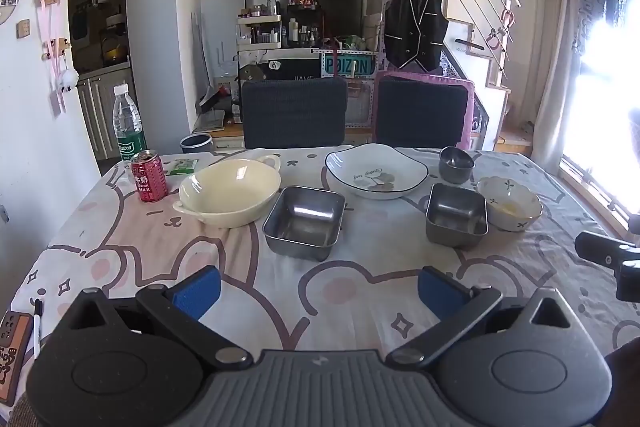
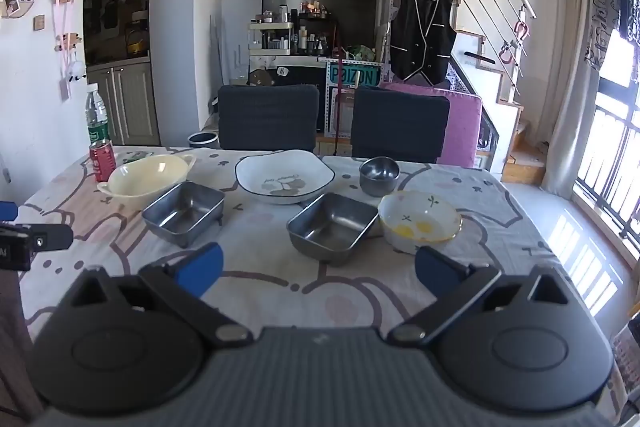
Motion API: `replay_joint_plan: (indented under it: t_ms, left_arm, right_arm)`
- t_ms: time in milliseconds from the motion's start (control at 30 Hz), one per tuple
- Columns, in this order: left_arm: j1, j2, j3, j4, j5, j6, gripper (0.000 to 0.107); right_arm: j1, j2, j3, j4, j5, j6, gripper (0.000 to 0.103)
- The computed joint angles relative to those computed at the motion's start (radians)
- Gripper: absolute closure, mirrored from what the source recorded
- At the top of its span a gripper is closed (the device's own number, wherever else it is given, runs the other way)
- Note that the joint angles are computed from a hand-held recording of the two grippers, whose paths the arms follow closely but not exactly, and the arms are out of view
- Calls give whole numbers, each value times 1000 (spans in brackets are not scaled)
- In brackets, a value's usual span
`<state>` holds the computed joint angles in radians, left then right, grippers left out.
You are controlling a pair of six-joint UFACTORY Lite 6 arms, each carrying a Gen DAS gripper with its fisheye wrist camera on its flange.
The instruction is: Organize plates and bowls
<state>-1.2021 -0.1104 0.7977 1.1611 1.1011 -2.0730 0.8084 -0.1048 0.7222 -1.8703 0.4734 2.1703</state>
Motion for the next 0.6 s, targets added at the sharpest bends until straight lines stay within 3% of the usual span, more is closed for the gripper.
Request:
replay_joint_plan:
  t_ms: [600]
  left_arm:
    - [2, -8, -4, -3, -4, 7, 4]
  right_arm:
    - [-7, -3, -1, 3, -7, -3, 0]
